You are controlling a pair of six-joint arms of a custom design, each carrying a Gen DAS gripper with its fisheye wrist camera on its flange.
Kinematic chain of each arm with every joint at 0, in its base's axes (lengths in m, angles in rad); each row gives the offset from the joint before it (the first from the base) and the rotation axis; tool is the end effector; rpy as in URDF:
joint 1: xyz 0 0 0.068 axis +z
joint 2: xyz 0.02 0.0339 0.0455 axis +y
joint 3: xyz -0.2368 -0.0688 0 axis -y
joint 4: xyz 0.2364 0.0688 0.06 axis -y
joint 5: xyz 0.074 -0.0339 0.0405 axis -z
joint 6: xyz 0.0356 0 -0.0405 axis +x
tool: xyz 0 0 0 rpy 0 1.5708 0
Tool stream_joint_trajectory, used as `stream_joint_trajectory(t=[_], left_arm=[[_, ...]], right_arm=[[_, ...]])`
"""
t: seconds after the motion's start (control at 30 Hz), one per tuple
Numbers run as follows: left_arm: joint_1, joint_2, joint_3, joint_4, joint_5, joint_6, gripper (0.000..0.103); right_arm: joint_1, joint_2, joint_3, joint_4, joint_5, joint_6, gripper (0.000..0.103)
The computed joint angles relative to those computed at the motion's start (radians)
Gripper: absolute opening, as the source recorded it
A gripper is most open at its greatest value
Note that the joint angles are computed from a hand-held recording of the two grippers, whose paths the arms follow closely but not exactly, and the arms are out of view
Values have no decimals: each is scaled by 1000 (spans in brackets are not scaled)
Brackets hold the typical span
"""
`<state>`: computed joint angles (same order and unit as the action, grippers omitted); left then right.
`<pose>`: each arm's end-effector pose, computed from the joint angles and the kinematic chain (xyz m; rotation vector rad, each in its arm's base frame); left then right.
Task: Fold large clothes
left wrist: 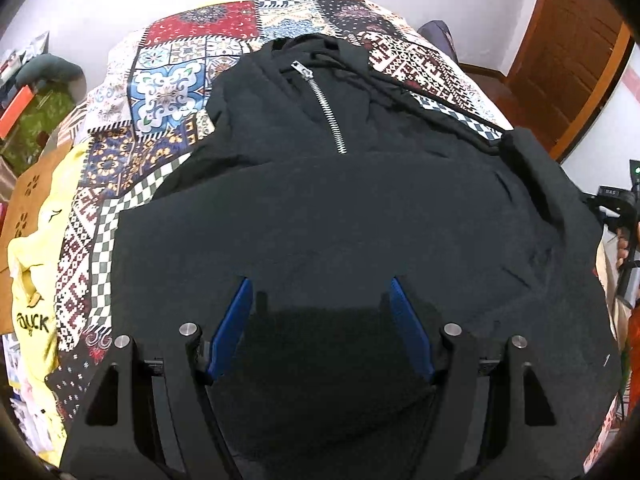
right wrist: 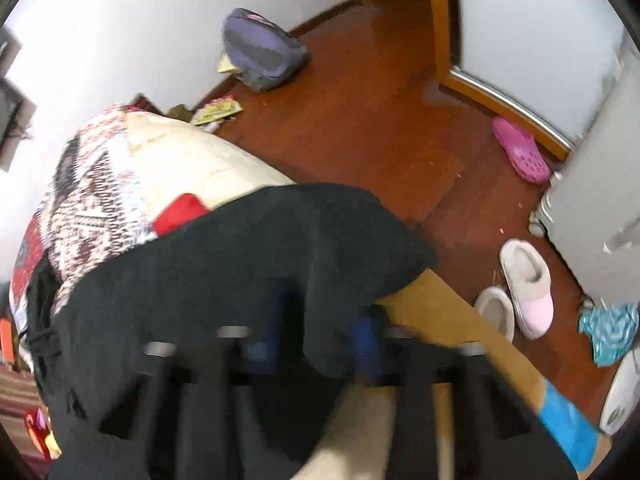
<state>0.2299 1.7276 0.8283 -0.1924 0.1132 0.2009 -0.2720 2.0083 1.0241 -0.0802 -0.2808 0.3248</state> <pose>0.2944 0.0648 0.1026 -0.0018 2.6503 -0.0083 0.3433 -0.0855 0.0697 0.6780 2.5300 0.3877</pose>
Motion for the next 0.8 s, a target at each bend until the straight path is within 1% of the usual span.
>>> stream_joint_trajectory(t=[0.1,0.17,0.27,0.3,0.4,0.5,0.6,0.7,0.8], left_arm=[[16,-43,-27,2,-7,20,69],[30,-76,-43,-3,-3,32,69],[60,-126,-59,-23,19,47,69],[71,-143,-63,-31,28,51,69],[95,-193,-76,-50,47,62,69],[126,-246,-90,-73,73,80,69],[157,-292,-105,-91,98,98,69],[188,-328,-117,-111,120,114,69],[222,-359,-130,-132,133,139,69]], right_arm=[[15,-117,-62,12,3,-14,9],[50,-228,-104,6,23,-26,9],[113,-362,-130,-13,37,-38,8],[146,-429,-140,-30,39,-43,8],[243,-553,-139,-78,40,-57,7],[354,-624,-130,-110,62,-70,7],[498,-648,-121,-114,85,-58,7],[631,-587,-99,-90,119,-40,7],[742,-491,-76,-68,141,-44,7]])
